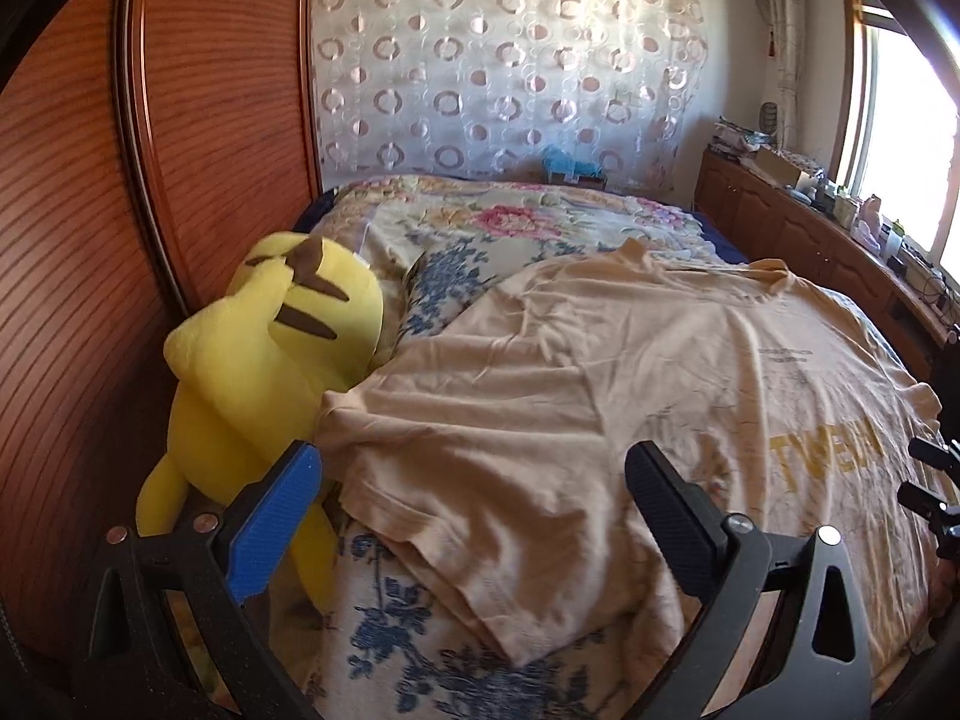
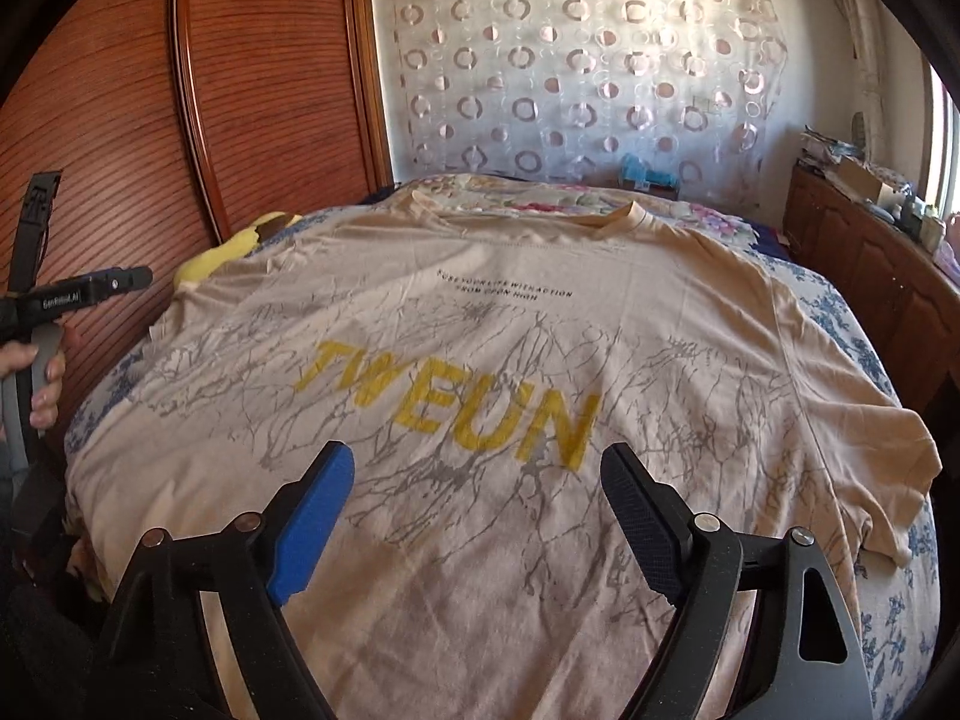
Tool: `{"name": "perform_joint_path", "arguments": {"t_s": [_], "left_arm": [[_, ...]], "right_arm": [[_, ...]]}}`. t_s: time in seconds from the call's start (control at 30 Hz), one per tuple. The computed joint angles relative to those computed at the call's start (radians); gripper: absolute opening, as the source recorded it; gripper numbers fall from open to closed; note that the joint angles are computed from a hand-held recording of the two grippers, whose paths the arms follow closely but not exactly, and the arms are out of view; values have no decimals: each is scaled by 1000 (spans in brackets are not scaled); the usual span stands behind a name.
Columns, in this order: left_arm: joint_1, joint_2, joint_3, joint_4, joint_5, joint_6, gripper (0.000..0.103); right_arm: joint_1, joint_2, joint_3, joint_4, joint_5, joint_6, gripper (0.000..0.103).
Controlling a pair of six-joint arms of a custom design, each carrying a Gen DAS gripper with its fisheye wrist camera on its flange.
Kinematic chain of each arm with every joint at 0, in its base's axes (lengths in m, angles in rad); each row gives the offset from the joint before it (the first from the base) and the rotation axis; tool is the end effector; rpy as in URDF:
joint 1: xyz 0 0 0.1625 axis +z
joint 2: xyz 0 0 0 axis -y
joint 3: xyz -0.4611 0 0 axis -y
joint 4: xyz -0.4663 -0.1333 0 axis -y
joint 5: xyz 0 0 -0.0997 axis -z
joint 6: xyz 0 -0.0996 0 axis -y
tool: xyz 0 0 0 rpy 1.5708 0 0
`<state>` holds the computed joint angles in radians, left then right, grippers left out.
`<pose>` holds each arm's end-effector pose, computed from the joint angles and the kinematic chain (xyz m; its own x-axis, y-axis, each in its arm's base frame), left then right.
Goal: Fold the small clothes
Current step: 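Grasp the sleeve with the left gripper and fold it onto the shirt back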
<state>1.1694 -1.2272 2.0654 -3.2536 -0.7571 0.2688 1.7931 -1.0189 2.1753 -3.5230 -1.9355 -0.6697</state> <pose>-0.0390 -0.6185 0.2791 -0.7453 -0.0613 -0.6639 0.4744 0.6509 -0.5927 0.2201 -0.5303 0.1344 -0.6627 -0.3903 0.6391 -0.7215 0.5615 -0.4052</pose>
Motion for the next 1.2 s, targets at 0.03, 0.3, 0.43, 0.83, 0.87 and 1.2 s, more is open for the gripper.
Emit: {"name": "perform_joint_path", "arguments": {"t_s": [0.03, 0.3, 0.43, 0.83, 0.87, 1.2], "left_arm": [[18, -2, -13, 38, -14, -16, 96], [106, 5, -101, 246, -50, -143, 81], [135, 9, -137, 322, -89, -171, 80], [135, -13, -137, 345, -139, -78, 14], [129, -14, -135, 334, -126, -59, 9], [28, -18, -131, 273, -115, 57, 6]], "right_arm": [[3, -2, 2, 0, -10, 1, 86], [32, 30, -13, -29, -44, -13, 86], [35, 48, -17, -49, -45, -20, 86], [26, 61, -12, -76, -34, -44, 86], [26, 60, -14, -73, -34, -47, 86], [20, 57, 1, -97, -16, -61, 86]]}}
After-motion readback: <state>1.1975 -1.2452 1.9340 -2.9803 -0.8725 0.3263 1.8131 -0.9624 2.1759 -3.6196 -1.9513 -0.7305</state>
